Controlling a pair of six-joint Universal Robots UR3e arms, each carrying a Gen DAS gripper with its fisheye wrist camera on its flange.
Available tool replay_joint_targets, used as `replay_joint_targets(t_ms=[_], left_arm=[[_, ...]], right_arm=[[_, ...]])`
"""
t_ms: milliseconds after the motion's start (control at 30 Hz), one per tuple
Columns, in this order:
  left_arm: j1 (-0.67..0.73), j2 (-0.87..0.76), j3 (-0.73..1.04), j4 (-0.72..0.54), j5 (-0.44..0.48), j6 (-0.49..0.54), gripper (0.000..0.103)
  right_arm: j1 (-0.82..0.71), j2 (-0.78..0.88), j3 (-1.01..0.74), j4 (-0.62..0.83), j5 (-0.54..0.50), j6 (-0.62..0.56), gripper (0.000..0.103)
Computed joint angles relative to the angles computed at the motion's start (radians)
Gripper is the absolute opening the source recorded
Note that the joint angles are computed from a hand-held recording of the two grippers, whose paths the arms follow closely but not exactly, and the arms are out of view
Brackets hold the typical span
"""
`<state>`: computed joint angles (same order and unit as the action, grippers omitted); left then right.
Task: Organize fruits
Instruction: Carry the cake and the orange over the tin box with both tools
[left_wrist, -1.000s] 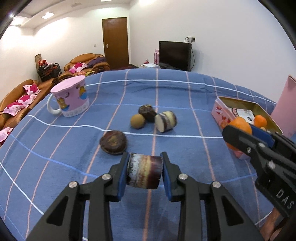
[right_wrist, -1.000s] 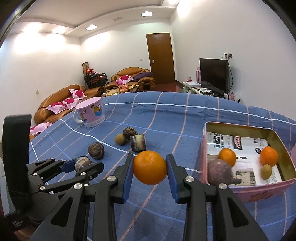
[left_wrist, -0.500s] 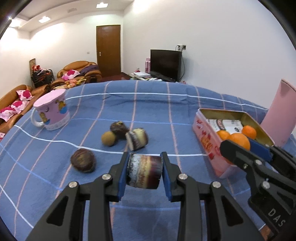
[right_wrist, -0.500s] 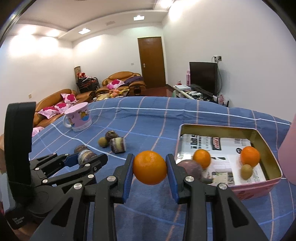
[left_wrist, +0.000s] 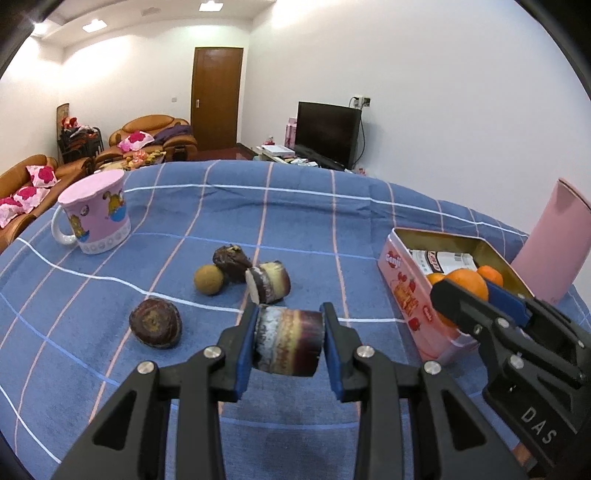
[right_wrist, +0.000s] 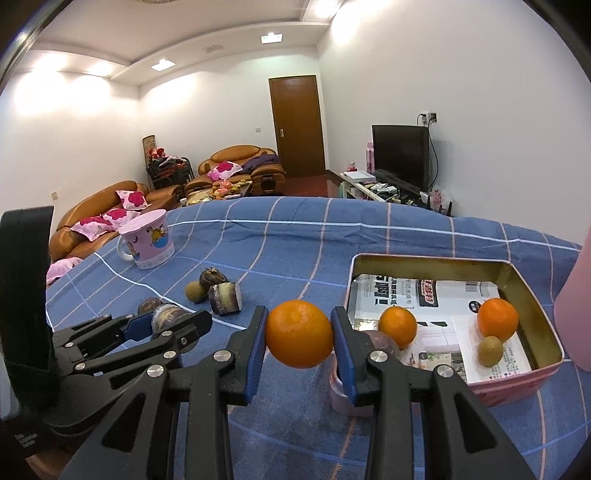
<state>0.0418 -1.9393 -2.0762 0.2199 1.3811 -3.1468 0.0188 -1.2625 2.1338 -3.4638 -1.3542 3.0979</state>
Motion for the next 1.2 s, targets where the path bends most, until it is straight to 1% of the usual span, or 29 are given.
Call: replay_joint_targets(t_ms=[233, 400, 533, 667, 767, 967, 1100, 1200], left_arm=[[-0.011, -0.001, -0.008, 0.032, 0.023, 0.002, 0.035], [-0.018, -0.004, 0.001, 0.024, 0.035, -0.002, 0.035], [-0.034, -0.008, -0.002, 0.051, 0.064, 0.006, 0.035], [-0.04, -0.007, -0.01, 0.076, 0.075, 0.011, 0.035], [-0.037, -0.006, -0.017, 0.093, 0.071, 0.01, 0.035], [-0.03, -0.004, -0.036, 0.133, 0.059, 0.002, 0.035], [-0.048, -0.006, -0.033, 0.145, 0.107, -0.01, 0.035], [-0.068, -0.009, -0.033, 0.157, 0.138, -0.013, 0.035]], right_arm=[[0.009, 0.005, 0.001, -0.018, -0.02, -0.002, 0.036], [0.008, 0.012, -0.008, -0.011, -0.02, -0.002, 0.036], [0.005, 0.012, -0.007, -0.013, -0.02, 0.002, 0.036], [0.004, 0.009, 0.003, -0.029, -0.024, 0.004, 0.036], [0.016, 0.011, 0.009, -0.051, -0.052, 0.0, 0.036], [0.048, 0.01, 0.041, -0.124, -0.15, -0.022, 0.036], [0.048, -0.001, 0.073, -0.169, -0.196, -0.052, 0.036], [-0.001, -0.043, 0.142, -0.208, -0.173, -0.077, 0.036]])
